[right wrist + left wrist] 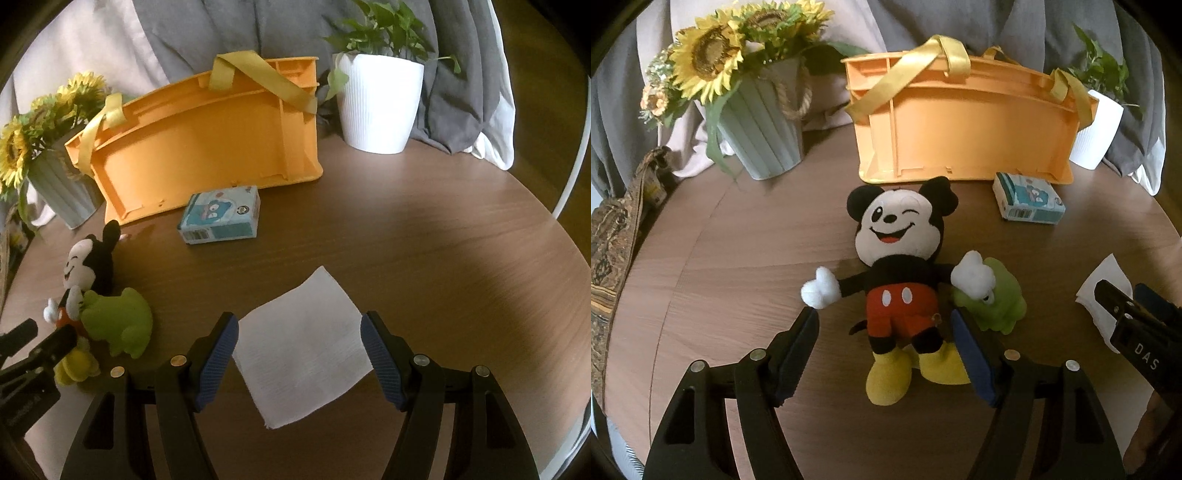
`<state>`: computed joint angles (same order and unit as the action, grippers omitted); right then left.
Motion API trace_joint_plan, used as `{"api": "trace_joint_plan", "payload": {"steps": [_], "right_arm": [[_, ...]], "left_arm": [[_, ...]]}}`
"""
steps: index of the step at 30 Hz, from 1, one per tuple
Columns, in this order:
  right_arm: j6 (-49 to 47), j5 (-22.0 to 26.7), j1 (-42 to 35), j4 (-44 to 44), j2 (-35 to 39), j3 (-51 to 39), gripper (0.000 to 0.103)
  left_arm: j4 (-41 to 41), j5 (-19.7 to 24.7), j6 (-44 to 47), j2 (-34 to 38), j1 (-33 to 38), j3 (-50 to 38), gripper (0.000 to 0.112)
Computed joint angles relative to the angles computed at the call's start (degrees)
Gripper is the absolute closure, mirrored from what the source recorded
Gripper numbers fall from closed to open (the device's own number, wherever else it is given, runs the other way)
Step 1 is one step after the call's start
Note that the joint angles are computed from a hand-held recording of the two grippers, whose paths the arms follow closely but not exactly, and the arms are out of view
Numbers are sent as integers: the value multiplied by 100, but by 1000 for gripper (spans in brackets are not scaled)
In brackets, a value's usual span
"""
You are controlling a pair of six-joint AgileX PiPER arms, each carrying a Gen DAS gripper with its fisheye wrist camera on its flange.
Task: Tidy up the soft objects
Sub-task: 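Grasp the Mickey plush with the left tool while the right tool grasps the white tissue, then lift the Mickey plush and white tissue up over the orange crate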
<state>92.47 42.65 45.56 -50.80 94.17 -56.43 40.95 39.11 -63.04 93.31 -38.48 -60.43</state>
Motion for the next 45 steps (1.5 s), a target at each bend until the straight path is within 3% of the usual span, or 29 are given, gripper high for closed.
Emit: {"api": "trace_joint_plan", "payload": {"steps": [10,17,23,25,27,45], "right_arm": [[-173,-333,-138,91,75,98,33],[-315,-206,-94,44,146,52,37],[-451,-225,-81,-28,126,80,60],[-646,-312,-69,-2,130,59,78],[-840,-373,-86,92,110,42,87],[-1309,-320,84,237,-697,41,89]], "left_arm": [[-382,-325,271,218,125,-29,49],[-573,-518,327,294,196,-10,68],[-305,-436,30,221,67,60,75],[-292,-451,-20,185,69,93,77],[-245,-430,-126,147,50,124,77],[390,457,-1000,-691,-635,233,78]]}}
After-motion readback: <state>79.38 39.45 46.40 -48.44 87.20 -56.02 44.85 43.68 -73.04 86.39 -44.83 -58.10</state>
